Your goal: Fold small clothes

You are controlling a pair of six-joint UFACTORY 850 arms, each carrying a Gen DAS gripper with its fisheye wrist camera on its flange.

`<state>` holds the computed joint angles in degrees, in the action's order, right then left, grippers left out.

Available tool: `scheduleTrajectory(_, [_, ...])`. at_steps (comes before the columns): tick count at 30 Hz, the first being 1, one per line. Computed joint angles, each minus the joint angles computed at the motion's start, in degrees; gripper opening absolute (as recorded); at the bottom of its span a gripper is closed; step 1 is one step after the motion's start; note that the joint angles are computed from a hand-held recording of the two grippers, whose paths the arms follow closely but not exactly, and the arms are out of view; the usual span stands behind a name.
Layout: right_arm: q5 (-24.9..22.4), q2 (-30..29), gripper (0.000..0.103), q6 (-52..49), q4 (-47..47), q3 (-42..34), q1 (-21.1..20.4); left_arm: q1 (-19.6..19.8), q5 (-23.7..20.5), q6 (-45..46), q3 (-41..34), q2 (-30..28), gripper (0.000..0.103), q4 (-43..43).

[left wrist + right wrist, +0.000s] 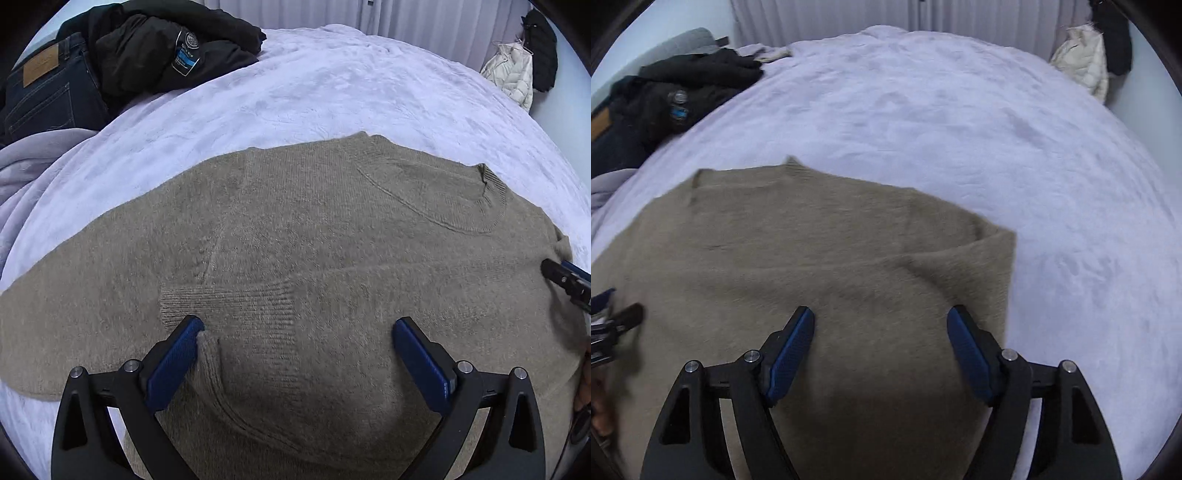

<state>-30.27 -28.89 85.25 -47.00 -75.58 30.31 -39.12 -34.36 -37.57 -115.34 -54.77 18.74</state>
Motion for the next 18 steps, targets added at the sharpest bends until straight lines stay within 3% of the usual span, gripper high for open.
scheduleTrajectory(2, [-2.2, -0.1, 0.077, 1.0, 1.2, -0.9, 0.2, 0.0, -0.4, 0.7, 0.1, 0.8, 0.103, -1.2])
scheduleTrajectory(4, [-8.7, -0.7, 0.079, -1.5, 3.4, -3.5, 2.2, 0.2, 4.7, -0.1, 5.4, 4.3, 0.103, -1.3])
scheduleTrajectory(5, [-9.6, -0.3, 0.079, -1.3, 3.1, -3.6, 3.3, 0.0, 4.3, -0.8, 5.8, 4.5, 0.103, -0.5])
scheduleTrajectory(7, [-7.6, 0.9, 0.08, -0.7, 4.0, -2.9, 5.4, -0.3, -0.9, 1.8, 2.9, 1.7, 0.103, -0.9])
scheduleTrajectory(9, [-6.8, 0.3, 0.08, -3.0, 7.9, -3.7, 6.8, -0.4, 0.9, 0.6, 5.6, 3.2, 0.103, 0.9])
scheduleTrajectory(11, [-12.7, -1.3, 0.082, -5.6, 9.3, -4.8, 9.1, 0.2, 1.6, 0.8, 10.3, 6.7, 0.103, -0.6])
scheduleTrajectory(14, [-18.0, -0.4, 0.082, -2.6, 4.4, -2.9, 12.7, 3.0, 11.5, 5.7, 24.7, 16.5, 0.103, -8.2])
scheduleTrajectory(16, [-19.7, 1.5, 0.082, 0.2, 3.8, -2.1, 14.4, 5.5, 16.4, 0.5, 33.2, 22.1, 0.103, -5.2])
scheduleTrajectory(18, [-18.9, 3.7, 0.082, 4.2, 1.9, -0.4, 16.2, 9.0, 18.3, -5.7, 38.3, 25.1, 0.103, -3.6])
